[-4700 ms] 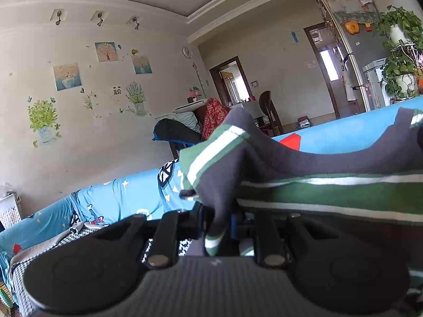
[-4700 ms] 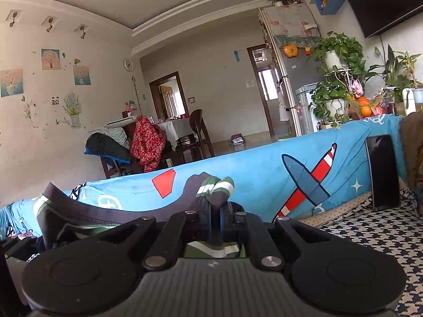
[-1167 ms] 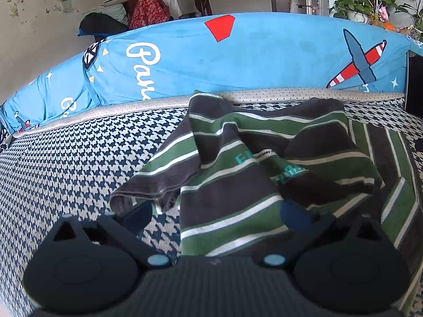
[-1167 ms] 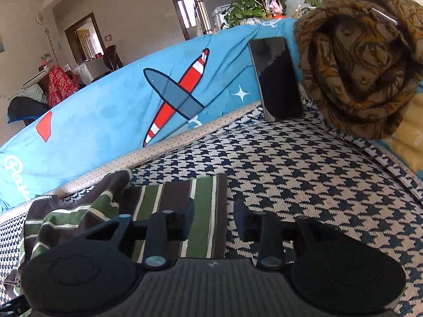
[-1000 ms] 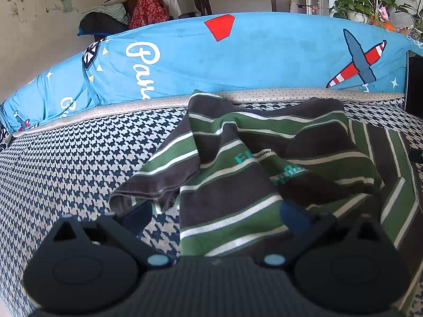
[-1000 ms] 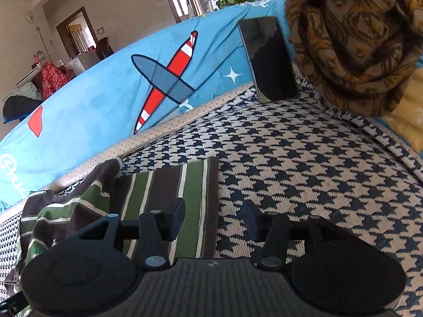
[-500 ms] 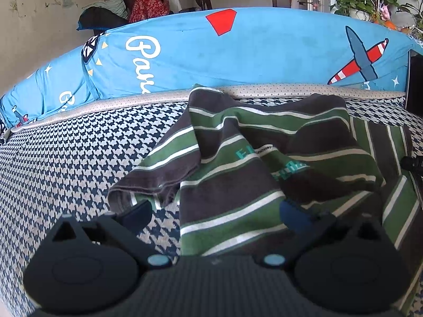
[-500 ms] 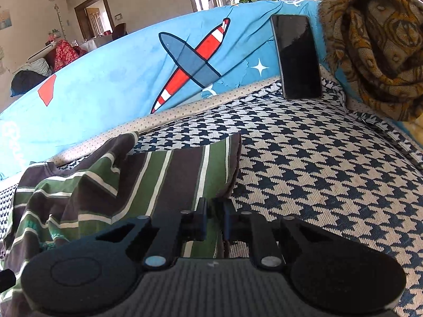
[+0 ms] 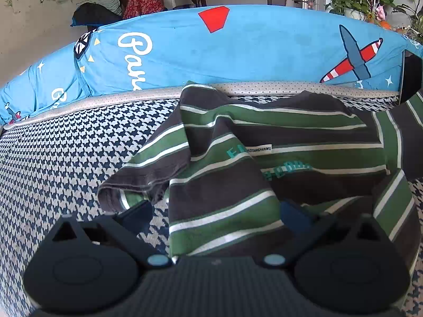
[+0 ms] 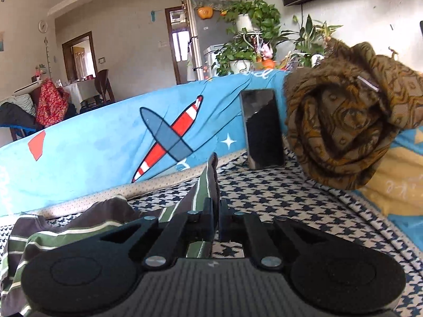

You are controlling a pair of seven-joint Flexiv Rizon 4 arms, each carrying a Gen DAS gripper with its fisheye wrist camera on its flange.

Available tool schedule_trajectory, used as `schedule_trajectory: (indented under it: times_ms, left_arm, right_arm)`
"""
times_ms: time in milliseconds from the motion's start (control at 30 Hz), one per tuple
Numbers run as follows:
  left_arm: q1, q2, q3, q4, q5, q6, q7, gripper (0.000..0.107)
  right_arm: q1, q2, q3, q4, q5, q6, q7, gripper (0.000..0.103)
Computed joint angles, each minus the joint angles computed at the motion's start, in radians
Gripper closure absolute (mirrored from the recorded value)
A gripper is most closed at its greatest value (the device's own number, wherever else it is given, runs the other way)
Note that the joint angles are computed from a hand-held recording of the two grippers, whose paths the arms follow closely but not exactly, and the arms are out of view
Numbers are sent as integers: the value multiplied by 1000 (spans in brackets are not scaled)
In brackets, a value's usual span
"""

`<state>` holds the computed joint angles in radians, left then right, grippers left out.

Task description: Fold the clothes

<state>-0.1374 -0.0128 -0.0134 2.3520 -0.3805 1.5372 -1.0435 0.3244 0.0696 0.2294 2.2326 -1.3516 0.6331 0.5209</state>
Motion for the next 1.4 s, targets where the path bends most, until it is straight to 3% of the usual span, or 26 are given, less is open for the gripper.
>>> schedule_trajectory:
  times_ms: [167,300,433,533,800,967,1233,1400]
  left_arm:
    - [-7,2,-4,5,-31,1,29,4]
    - [-11,3,-6,2,-106,-20,68,4]
    - [-2,1,3,-8,-78,-37,34,4]
    - [0,7,4,-9,-85,-55,47,4]
    - [-12,26,9,10,-83,-59,79,4]
    - [-11,43,19,25,-50,-64,66,4]
    - [-50,111,49,91,-118,-88,132,4]
    - [-74,155,72,135,-142,-90,160,4]
  right_arm:
    - [18,-6,18,-14,147,-120,-45,98]
    - [4,16,5,14,192,-70,-12,98]
    - [-4,36,15,26,160,-73,25,94]
    - [-24,46,-5,44,108,49,32,85]
    - [-77,26,-36,65,62,387,23,74]
    - [-84,28,-24,81,80,456,19,74]
    - [-96,89,-5,136,96,562,-9,74]
    - [-107,113,9,180,145,687,-36,63]
